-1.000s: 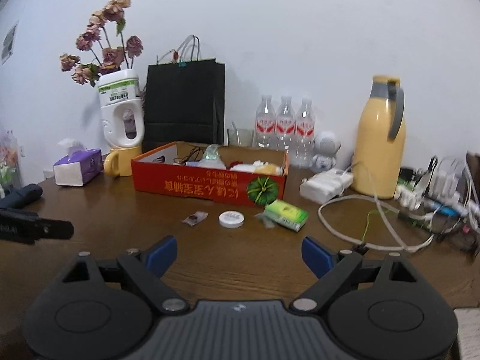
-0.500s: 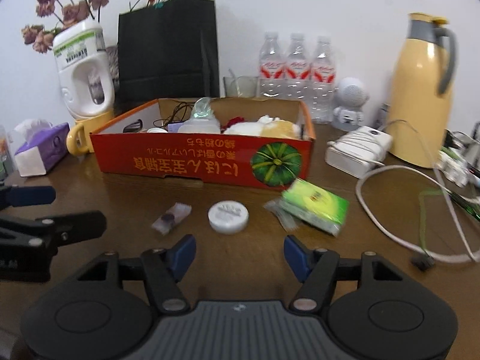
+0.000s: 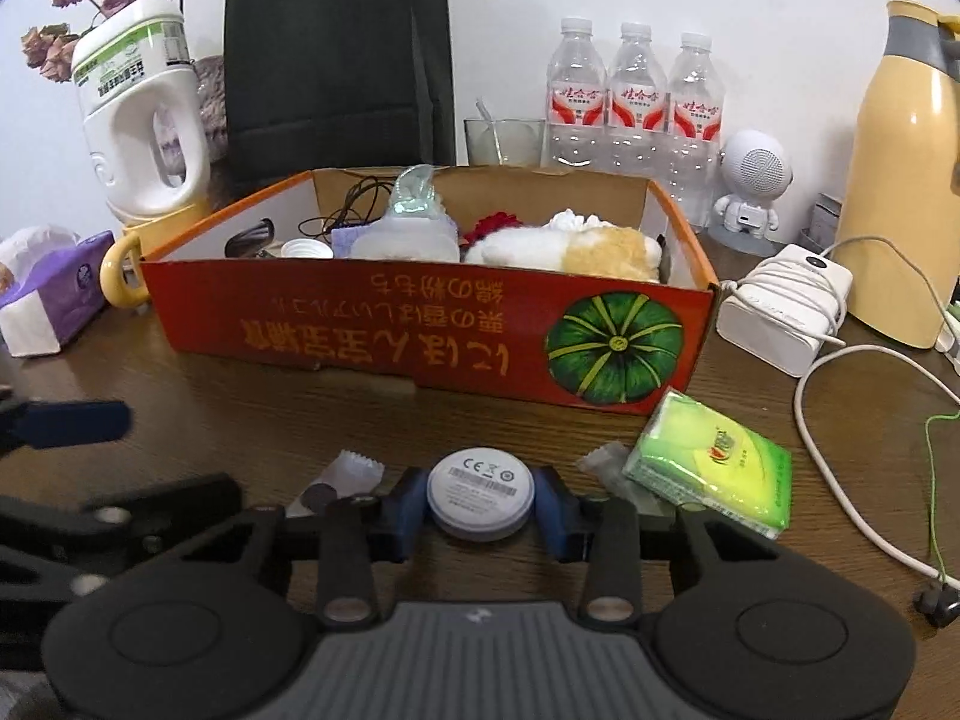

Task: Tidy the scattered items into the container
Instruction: 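Grasp the small wrapper with the left gripper while the right gripper grasps the round white tin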

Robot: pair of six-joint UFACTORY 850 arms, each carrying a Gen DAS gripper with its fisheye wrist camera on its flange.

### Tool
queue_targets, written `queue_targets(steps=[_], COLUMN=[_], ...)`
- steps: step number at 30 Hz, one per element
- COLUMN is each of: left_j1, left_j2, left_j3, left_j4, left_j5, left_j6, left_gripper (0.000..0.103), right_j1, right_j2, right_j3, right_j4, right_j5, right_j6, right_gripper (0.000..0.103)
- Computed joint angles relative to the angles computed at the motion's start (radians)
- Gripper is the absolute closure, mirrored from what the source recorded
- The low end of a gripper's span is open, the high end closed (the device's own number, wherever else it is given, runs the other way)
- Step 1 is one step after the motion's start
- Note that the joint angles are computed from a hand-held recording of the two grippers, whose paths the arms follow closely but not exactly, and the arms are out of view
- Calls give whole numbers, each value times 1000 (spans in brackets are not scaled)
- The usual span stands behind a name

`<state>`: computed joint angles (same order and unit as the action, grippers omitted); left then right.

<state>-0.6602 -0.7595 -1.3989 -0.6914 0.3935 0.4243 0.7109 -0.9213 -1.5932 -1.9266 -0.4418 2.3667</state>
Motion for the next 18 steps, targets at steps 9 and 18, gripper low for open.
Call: queue_targets(steps=[9, 18], left_j1=[-17, -25], left_j2=[-89, -127], left_j3=[-145, -205], left_j4=[-7, -267], left_j5=[-96, -120], left_j6=[78, 313], left_gripper=[42, 83], right_j1=[-13, -3], right_j2=[119, 123], right_j3=[220, 238], right_j4=[-346, -393], right_j5=[-268, -307], right_j6=[546, 570], right_gripper=[65, 65])
